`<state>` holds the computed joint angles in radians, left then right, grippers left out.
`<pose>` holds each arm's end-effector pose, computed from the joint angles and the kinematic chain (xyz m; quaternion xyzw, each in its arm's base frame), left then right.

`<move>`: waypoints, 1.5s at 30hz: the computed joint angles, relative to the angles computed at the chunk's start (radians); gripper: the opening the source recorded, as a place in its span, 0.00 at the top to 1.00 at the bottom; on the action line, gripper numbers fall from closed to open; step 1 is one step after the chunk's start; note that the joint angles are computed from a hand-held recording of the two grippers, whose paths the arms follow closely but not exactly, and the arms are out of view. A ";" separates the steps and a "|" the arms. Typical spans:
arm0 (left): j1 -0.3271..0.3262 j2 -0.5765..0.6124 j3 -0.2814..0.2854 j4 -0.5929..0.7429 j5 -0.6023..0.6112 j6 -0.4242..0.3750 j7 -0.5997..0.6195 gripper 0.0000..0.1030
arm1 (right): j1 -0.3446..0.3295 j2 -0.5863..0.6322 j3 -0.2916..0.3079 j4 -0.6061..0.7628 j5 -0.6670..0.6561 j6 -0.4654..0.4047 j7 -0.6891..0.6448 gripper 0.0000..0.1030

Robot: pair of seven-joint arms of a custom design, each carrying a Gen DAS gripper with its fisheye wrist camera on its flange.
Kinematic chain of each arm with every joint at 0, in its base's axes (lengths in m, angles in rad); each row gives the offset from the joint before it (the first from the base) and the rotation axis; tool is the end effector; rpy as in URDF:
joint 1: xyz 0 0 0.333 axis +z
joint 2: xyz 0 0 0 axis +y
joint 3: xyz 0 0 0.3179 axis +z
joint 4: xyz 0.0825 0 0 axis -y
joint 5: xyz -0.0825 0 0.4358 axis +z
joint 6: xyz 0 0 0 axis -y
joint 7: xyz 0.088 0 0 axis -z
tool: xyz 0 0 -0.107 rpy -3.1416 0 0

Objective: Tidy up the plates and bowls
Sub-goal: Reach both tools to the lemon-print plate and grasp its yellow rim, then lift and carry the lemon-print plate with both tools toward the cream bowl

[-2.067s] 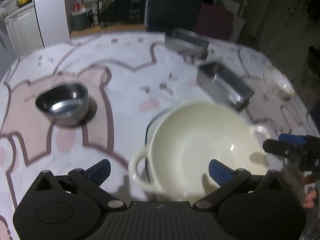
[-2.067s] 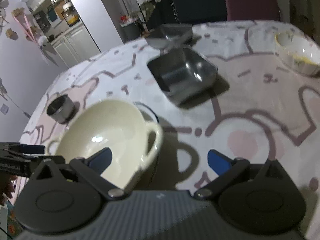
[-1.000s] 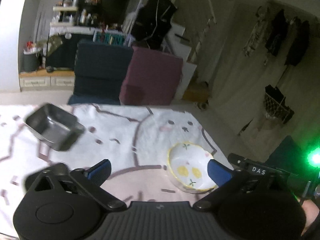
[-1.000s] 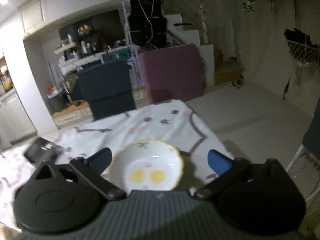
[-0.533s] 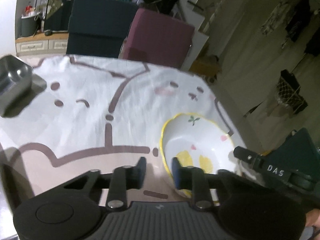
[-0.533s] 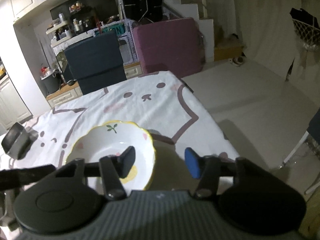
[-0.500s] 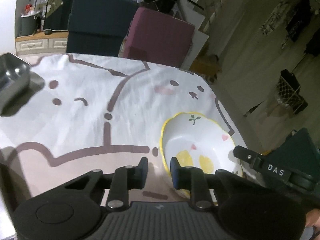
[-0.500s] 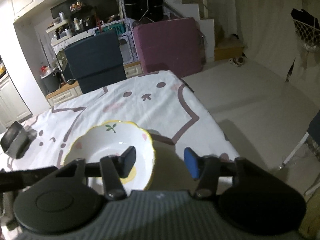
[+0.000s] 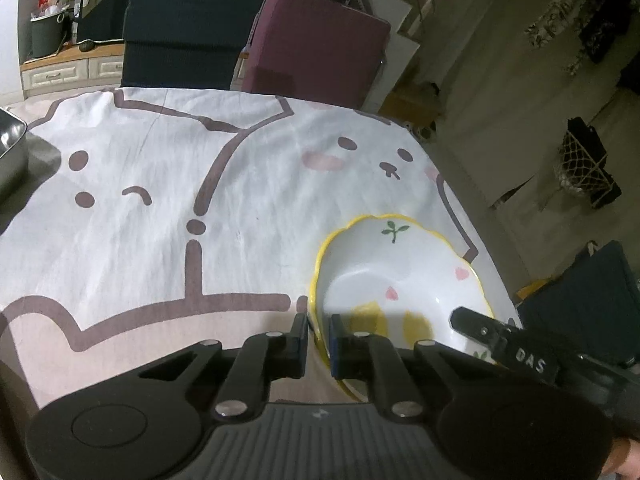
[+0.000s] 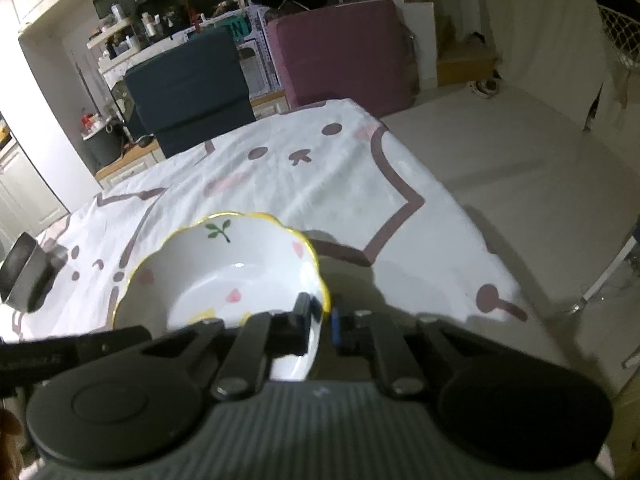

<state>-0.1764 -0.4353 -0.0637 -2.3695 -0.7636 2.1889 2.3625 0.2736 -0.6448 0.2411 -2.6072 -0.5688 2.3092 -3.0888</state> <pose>0.4729 -0.1433 0.5051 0.4166 -0.8439 0.3346 0.0486 0.3809 0.2029 0.4728 -0.3504 0.8737 -0.2552 0.2207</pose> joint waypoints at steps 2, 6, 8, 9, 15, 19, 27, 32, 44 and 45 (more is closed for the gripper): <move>0.000 -0.001 -0.004 0.000 0.008 0.006 0.001 0.91 | 0.011 -0.011 -0.009 -0.007 0.012 0.005 -0.016 0.90; 0.001 -0.041 0.000 -0.028 0.036 0.018 0.030 0.92 | 0.023 -0.001 -0.011 0.011 0.034 -0.012 -0.064 0.91; 0.006 -0.057 0.016 -0.030 0.038 -0.009 0.030 0.92 | 0.028 0.007 0.001 0.028 0.037 -0.036 -0.075 0.91; 0.009 -0.065 0.024 -0.029 0.037 -0.021 0.031 0.92 | 0.031 0.006 0.006 0.036 0.041 -0.046 -0.070 0.91; 0.045 -0.143 0.083 -0.015 0.020 -0.088 0.060 0.92 | 0.053 0.001 0.042 0.098 0.039 -0.103 -0.047 0.91; 0.086 -0.195 0.133 0.009 0.009 -0.142 0.078 0.92 | 0.066 0.015 0.083 0.175 0.007 -0.145 -0.014 0.91; 0.194 -0.231 0.234 0.093 0.009 -0.267 0.113 0.92 | 0.105 0.115 0.150 0.367 -0.074 -0.198 0.042 0.91; 0.265 -0.222 0.281 0.142 0.023 -0.316 0.150 0.92 | 0.144 0.215 0.184 0.492 -0.144 -0.228 0.067 0.91; 0.419 -0.115 0.356 0.255 0.043 -0.385 0.232 0.92 | 0.294 0.508 0.172 0.778 -0.273 -0.273 0.110 0.90; 0.431 -0.102 0.361 0.265 0.042 -0.394 0.232 0.92 | 0.308 0.529 0.167 0.799 -0.286 -0.279 0.113 0.90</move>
